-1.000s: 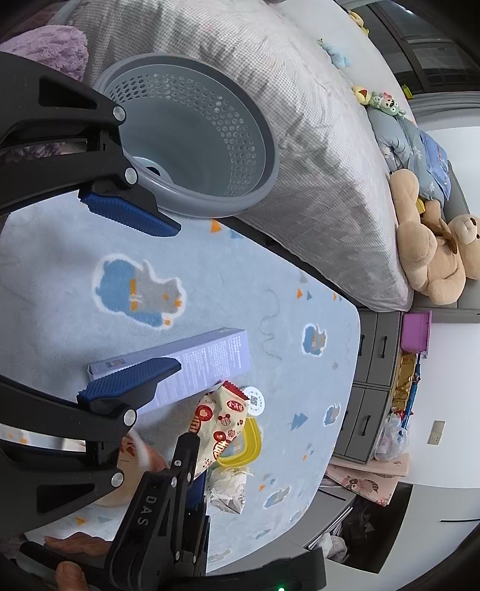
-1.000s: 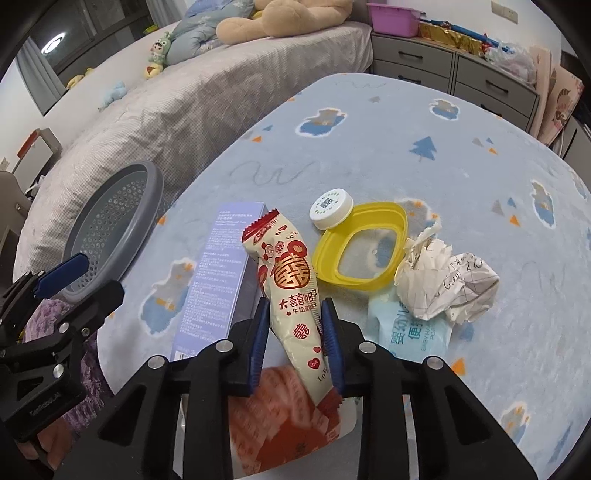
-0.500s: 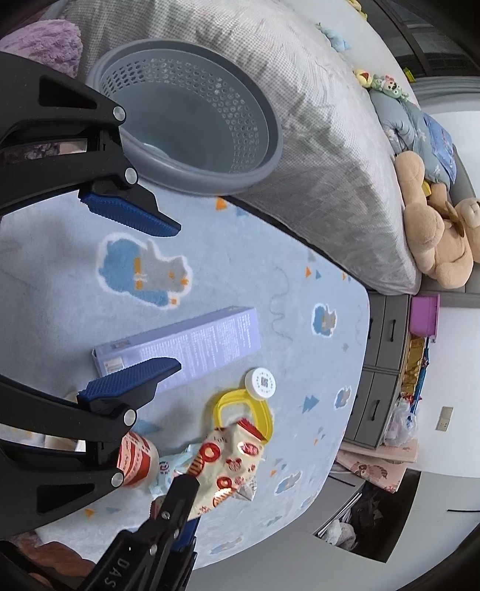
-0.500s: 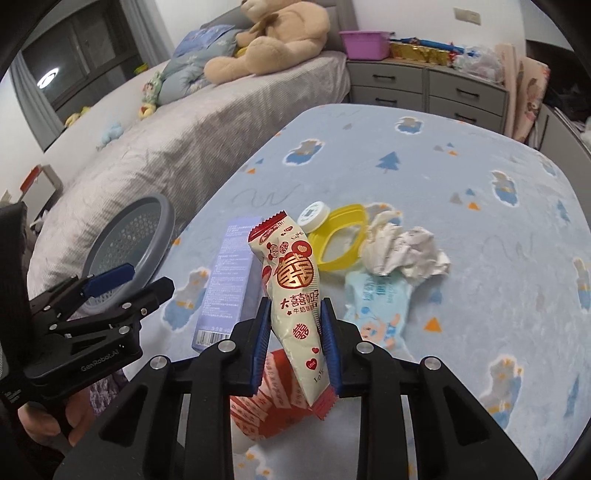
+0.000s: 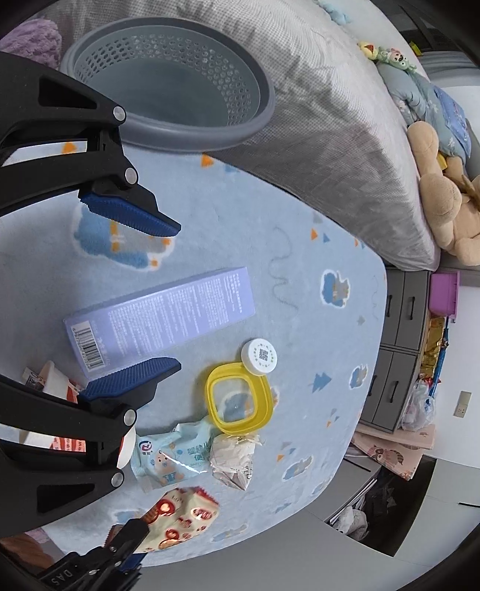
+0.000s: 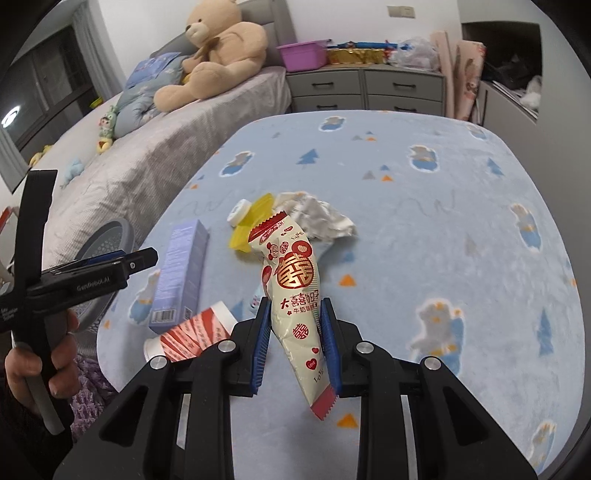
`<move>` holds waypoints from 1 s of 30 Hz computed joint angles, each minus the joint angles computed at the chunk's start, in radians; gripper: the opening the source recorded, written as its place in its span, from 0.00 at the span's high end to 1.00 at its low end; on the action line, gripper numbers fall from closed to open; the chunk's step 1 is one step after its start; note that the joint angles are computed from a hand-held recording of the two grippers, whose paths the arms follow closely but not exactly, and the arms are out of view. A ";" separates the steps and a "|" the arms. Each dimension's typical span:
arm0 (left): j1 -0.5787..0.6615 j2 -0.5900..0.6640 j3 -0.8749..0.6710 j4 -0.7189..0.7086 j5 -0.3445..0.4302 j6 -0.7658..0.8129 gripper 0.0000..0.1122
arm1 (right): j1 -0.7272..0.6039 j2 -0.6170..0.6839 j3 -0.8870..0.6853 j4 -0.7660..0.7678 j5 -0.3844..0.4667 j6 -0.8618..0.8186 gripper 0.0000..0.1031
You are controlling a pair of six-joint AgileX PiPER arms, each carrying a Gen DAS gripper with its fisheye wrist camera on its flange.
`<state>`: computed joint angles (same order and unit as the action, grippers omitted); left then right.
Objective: Collect trash
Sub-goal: 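Grasp the lavender toothpaste box with the left tool while the right tool holds the wrapper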
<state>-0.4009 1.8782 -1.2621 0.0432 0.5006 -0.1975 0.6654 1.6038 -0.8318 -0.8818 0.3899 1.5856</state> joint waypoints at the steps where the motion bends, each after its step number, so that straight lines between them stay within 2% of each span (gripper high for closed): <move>1: -0.001 0.013 -0.016 -0.011 0.013 0.009 0.42 | -0.002 -0.010 0.017 -0.012 -0.001 0.024 0.74; 10: -0.001 0.135 -0.167 -0.105 0.122 0.077 0.42 | -0.013 -0.059 0.099 -0.080 -0.012 0.160 0.74; 20: -0.022 0.233 -0.278 -0.036 0.197 0.021 0.42 | -0.017 -0.054 0.107 -0.083 -0.030 0.181 0.74; 25: -0.020 0.269 -0.315 -0.062 0.220 0.054 0.42 | -0.019 -0.049 0.107 -0.073 -0.036 0.177 0.74; 27: -0.021 0.271 -0.316 -0.063 0.216 0.055 0.44 | -0.014 -0.047 0.104 -0.067 -0.032 0.174 0.74; 29: -0.019 0.270 -0.308 -0.068 0.209 0.062 0.55 | -0.013 -0.047 0.103 -0.069 -0.031 0.175 0.74; 30: -0.015 0.269 -0.305 -0.081 0.208 0.074 0.55 | -0.014 -0.047 0.104 -0.069 -0.032 0.175 0.74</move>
<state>-0.4159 2.1475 -1.5670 -0.0376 0.7083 -0.1237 0.6510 1.5570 -0.7282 -0.9506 0.3580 1.7602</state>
